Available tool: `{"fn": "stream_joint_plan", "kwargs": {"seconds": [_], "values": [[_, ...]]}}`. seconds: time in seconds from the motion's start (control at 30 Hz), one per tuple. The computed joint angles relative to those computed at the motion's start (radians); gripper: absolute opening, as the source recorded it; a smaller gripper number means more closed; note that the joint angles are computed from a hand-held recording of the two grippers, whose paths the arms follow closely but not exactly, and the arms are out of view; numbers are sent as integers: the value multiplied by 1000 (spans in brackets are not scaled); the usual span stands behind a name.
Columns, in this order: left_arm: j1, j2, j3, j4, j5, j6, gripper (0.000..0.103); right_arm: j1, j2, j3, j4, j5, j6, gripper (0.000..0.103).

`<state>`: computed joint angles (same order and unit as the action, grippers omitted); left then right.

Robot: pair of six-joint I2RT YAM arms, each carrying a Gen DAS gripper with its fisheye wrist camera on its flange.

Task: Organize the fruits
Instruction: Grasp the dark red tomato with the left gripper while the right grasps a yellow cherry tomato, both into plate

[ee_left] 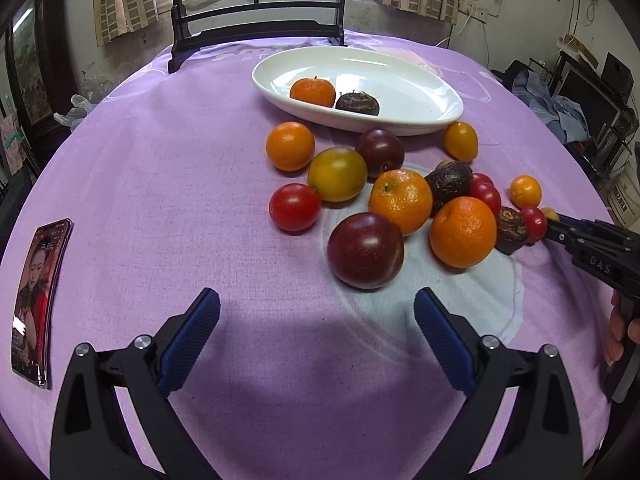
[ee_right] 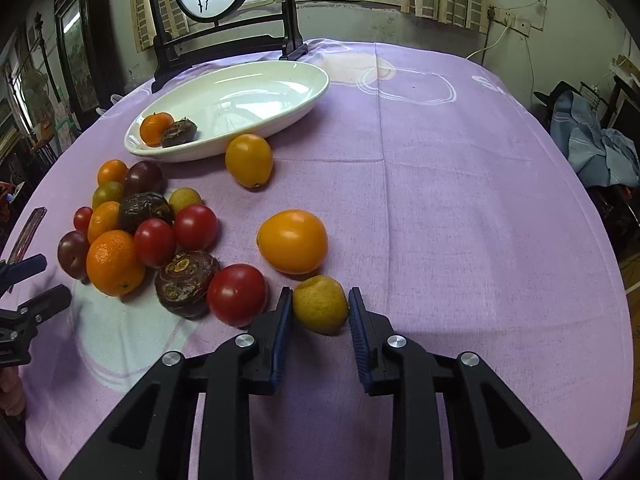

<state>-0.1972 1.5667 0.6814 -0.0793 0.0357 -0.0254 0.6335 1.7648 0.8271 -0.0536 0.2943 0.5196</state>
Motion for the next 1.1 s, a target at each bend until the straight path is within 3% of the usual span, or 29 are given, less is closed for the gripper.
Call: {"fn": "stream_joint_plan", "kwargs": {"seconds": [0.1, 0.2, 0.43, 0.57, 0.67, 0.9, 1.1], "values": [[-5, 17, 26, -17, -2, -11, 93, 15, -44, -42, 19, 8, 19, 28], [-21, 41, 52, -40, -10, -17, 78, 40, -75, -73, 35, 19, 25, 28], [-82, 120, 124, -68, -78, -39, 63, 93, -136, -119, 56, 30, 27, 28], [-108, 140, 157, -76, -88, -35, 41, 108, -153, -133, 64, 20, 32, 28], [-116, 133, 155, -79, -99, -31, 40, 117, -168, -143, 66, 17, 33, 28], [-69, -27, 100, -101, -6, 27, 40, 131, -229, -127, 52, 15, 18, 28], [-35, -40, 227, -161, 20, 42, 40, 120, -195, 20, 33, 25, -68, 28]]}}
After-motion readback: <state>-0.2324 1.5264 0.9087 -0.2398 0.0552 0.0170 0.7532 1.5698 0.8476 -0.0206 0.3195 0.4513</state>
